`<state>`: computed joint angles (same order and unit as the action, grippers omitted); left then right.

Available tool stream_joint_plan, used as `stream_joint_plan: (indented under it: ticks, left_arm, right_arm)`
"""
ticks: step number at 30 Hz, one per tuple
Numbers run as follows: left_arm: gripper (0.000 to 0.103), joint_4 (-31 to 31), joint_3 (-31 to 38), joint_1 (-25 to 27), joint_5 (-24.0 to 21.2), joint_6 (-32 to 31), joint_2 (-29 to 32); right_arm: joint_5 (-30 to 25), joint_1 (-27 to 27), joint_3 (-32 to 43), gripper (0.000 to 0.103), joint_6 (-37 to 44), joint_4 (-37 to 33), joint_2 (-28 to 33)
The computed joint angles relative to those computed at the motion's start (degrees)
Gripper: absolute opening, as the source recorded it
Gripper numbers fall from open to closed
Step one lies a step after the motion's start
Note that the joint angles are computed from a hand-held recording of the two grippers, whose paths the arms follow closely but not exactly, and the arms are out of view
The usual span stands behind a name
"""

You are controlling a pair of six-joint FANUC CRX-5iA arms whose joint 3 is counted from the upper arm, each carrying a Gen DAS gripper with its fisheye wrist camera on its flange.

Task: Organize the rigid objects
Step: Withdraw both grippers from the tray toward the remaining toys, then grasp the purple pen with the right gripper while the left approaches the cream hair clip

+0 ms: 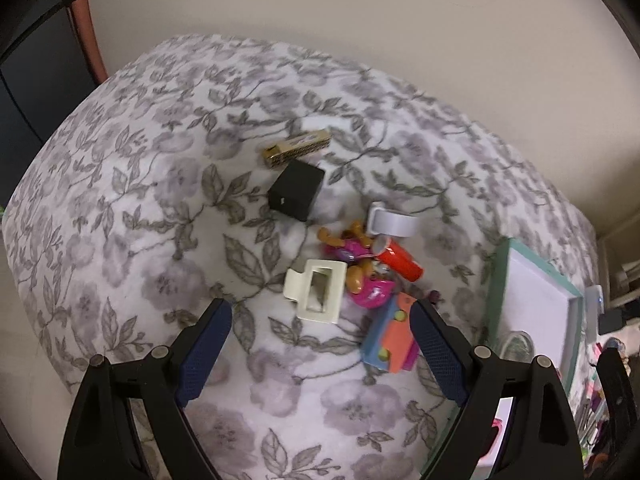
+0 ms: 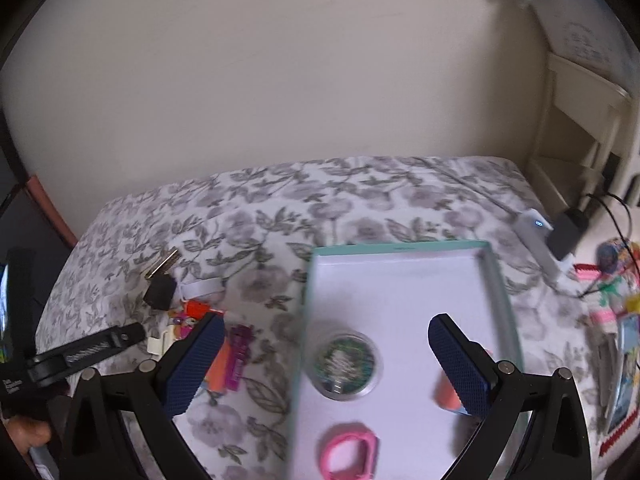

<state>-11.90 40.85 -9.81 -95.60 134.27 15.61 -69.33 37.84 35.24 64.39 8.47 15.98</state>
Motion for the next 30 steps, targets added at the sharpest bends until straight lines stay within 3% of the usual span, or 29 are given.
stream_joint_plan:
  ticks: [10,21,30]
  left_arm:
    - [0.091,2.55,3.93,3.56,-2.06,0.97,4.81]
    - [0.091,5.47,7.34,5.36,-2.94,-0.83,10.28]
    - [0.091,5.73,7.75,5.24,-3.00,-2.44,11.86]
  right_arm:
    - [-5.59,1.02,11.92,0.101,1.96,-5.26,9.74]
    - [-16.29,0.93,24.26,0.081,4.76,-9.16,19.98]
    - [-18.64,1.04,25.50,0.063,6.75,-10.65,22.00]
